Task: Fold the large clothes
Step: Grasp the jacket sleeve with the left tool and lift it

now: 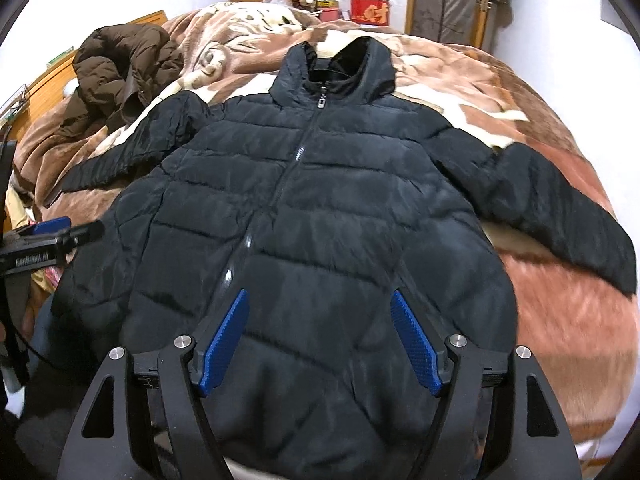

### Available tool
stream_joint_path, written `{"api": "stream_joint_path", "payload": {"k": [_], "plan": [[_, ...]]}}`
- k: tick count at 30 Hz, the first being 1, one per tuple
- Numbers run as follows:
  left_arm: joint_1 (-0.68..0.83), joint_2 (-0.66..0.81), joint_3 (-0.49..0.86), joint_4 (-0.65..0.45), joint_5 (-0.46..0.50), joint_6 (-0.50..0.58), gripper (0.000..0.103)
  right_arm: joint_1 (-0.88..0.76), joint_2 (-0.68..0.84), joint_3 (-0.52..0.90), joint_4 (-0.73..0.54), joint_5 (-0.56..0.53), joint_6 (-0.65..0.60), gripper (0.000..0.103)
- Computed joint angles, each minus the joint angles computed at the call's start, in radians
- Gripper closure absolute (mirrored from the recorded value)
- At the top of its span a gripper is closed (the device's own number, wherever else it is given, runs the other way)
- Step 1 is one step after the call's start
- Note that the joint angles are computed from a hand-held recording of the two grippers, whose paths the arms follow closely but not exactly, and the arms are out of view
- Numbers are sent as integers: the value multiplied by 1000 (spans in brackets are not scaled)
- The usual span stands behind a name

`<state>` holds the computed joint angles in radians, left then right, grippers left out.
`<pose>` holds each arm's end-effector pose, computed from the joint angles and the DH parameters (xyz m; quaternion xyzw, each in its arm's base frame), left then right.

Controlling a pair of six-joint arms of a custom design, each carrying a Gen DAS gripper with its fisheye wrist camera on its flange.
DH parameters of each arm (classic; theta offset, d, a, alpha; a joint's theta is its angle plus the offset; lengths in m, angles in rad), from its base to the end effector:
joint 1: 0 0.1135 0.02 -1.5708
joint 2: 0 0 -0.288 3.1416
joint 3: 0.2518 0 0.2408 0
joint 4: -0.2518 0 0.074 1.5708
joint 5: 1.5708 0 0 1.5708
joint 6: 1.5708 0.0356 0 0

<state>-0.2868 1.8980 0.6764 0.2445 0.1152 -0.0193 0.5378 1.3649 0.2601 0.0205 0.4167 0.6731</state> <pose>0.2961 -0.0916 0.0970 0.1440 0.9439 -0.0989 0.2802 0.1528 0.0744 0.1198 0.1139 0.9440 -0.0310 0.3080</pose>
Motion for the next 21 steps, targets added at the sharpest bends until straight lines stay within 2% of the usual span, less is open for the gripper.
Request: {"api": "stream_joint_path", "payload": {"k": [3,7,14,21], "plan": [[83,97,112,-16,-8,-22,0,-99,96,41,88,-54,-115,30],[186,245,304,-99,30,-42,1,-197,222,116,161,-99,-226,30],[303,448,559,-169,41,-110,3,-317,422,222,249,-197,-319,30],[374,613,767,-208,55,-196,6,-375,542,285,268,-205,-370,30]]}}
